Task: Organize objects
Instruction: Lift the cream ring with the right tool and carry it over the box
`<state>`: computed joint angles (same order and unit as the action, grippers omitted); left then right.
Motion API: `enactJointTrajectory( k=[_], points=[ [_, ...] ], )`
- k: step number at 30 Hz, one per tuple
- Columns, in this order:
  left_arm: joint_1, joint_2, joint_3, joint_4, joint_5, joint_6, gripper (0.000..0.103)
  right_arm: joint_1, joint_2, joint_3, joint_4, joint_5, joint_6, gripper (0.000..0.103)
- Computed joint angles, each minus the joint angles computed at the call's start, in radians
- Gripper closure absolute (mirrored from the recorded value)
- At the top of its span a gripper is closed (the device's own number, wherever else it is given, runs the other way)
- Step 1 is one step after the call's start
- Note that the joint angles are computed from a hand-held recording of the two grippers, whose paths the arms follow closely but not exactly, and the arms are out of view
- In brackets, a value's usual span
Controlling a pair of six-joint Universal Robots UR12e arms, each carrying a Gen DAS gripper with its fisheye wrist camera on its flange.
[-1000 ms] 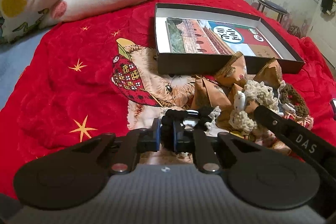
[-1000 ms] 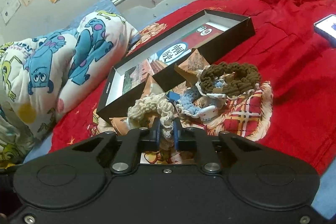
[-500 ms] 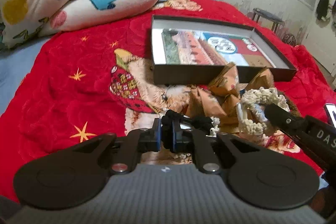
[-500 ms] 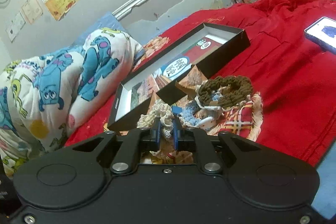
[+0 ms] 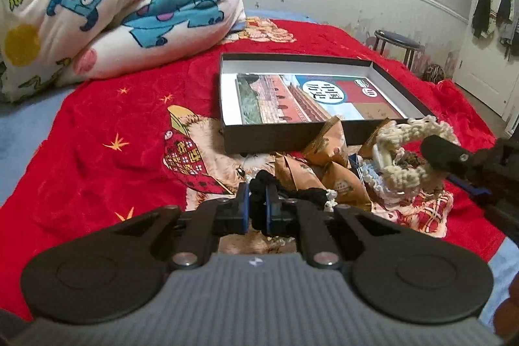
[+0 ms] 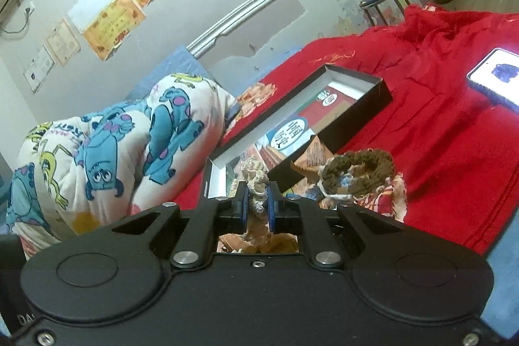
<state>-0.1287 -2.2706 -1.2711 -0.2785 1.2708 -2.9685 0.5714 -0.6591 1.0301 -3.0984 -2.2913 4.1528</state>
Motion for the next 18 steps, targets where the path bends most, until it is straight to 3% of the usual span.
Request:
enactJointTrajectory(
  k=[8,14,18],
  points=[
    [0.006,0.008,-0.023,0.102,-0.007,-0.036,0.091,0.007,-0.015,0.009,-0.035,-0.018,-0.017,0.091],
    [0.007,0.014,-0.019,0.117,-0.045,-0.003,0.091,0.012,-0.022,0.004,-0.051,-0.04,-0.046,0.091],
    [0.011,0.009,-0.004,0.141,-0.078,-0.03,0.091,0.014,-0.028,-0.009,-0.014,-0.049,-0.07,0.091]
  ],
)
